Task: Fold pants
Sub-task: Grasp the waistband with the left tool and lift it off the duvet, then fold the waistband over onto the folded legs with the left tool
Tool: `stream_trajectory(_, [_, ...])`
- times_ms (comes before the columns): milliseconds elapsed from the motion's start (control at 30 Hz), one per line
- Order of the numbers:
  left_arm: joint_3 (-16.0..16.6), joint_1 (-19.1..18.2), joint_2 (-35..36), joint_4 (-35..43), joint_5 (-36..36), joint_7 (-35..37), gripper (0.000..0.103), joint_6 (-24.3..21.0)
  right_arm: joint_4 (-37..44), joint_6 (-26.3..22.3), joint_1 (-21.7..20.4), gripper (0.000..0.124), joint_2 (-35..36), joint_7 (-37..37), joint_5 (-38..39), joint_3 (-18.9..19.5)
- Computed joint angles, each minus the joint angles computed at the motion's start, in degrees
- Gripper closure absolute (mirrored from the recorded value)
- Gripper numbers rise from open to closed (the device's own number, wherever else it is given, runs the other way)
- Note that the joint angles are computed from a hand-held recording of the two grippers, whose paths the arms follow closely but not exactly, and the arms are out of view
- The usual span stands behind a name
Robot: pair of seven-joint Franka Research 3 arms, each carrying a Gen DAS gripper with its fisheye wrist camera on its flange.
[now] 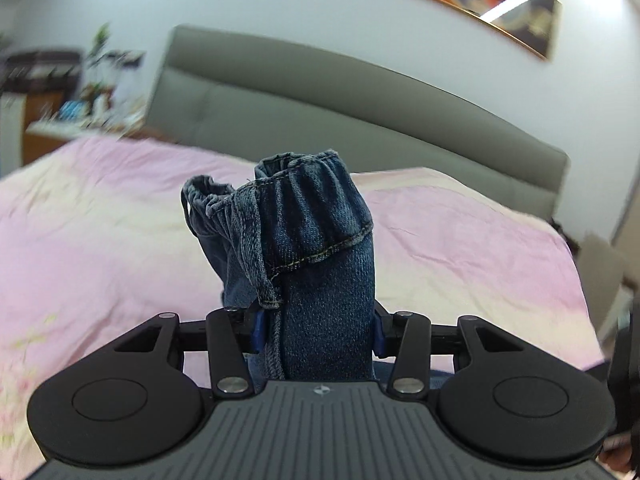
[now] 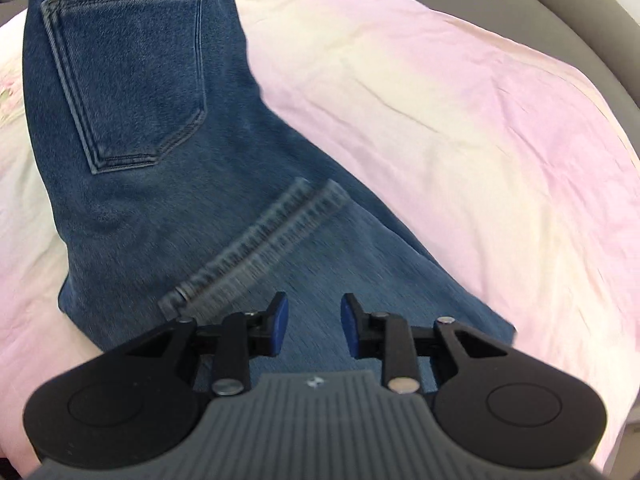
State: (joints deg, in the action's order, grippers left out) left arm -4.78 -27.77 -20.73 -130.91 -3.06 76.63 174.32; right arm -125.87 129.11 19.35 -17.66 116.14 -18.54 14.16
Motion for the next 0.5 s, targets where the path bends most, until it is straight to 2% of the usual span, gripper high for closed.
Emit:
stream_trajectory(167, [-4.2, -3.4, 2.9, 2.6, 4.9, 6.3, 0.051, -2.1, -6.9, -3.7, -1.3, 0.099, -9.1, 2.5, 1.2, 0.0])
stream_trajectory(333, [-7.9, -6.6, 7.9, 5.1, 5.1, 13.5, 0.051, -7.5, -13.1, -5.5, -2.4, 0.099, -16.8, 3.5, 4.5, 0.3])
stream_trajectory(400, [-10.2, -6.5, 10.2, 6.3, 5.8, 15.0, 0.051, -10.3, -15.1, -5.7, -2.7, 0.100, -19.1, 3.4, 5.8, 0.5])
stream_trajectory(500, [-14.7, -3.8, 13.0, 6.9, 13.3, 11.7, 0.051, -11.5, -17.6, -5.5, -3.2, 0.099, -21.4, 2.9, 7.5, 0.7])
